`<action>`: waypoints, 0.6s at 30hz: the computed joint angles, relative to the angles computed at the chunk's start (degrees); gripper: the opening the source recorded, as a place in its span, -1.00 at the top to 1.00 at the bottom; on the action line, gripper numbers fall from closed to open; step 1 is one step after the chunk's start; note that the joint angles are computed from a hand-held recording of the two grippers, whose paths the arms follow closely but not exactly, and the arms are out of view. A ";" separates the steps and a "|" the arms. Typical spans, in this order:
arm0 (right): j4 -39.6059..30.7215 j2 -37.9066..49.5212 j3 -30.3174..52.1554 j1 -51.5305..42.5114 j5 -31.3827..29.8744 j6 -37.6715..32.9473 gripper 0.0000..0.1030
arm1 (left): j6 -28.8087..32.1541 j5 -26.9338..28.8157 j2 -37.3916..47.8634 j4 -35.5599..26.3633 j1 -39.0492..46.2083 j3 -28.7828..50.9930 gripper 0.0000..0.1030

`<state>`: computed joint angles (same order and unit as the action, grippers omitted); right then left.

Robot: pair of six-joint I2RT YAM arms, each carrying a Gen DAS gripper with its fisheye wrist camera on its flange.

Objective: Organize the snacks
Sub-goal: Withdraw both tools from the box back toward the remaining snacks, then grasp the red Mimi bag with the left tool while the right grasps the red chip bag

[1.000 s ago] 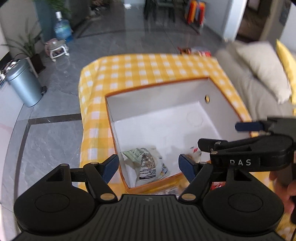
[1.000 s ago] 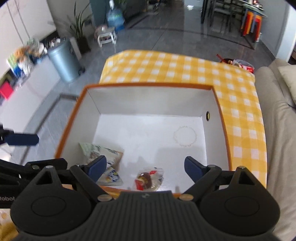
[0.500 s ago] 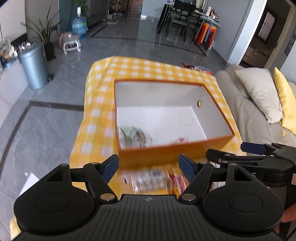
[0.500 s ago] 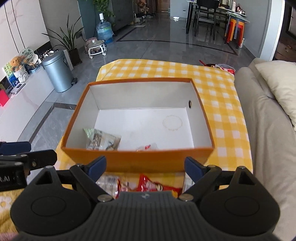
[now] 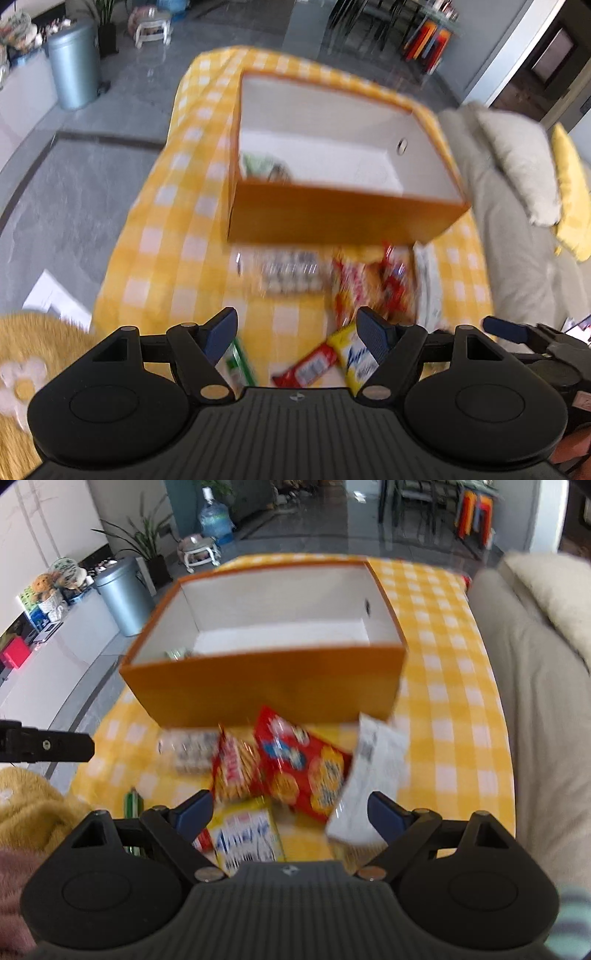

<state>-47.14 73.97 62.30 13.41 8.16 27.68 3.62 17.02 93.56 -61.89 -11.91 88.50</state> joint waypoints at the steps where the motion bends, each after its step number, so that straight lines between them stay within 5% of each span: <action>1: 0.00 -0.99 -1.30 -0.16 -0.29 1.08 -0.69 | -0.36 -0.79 0.17 -0.48 -0.20 -0.47 -0.64; 8: -0.10 -6.56 -8.41 -0.88 0.86 4.45 -0.55 | -2.66 -4.38 1.40 -0.50 -0.05 -2.52 -0.53; 18: 6.27 -4.17 -9.82 -1.51 -0.61 1.16 -0.46 | -0.35 1.33 3.41 4.61 -3.28 -3.91 -0.49</action>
<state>-40.87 69.80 52.48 11.90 7.55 28.84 3.27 18.35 96.97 -57.27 -15.20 84.59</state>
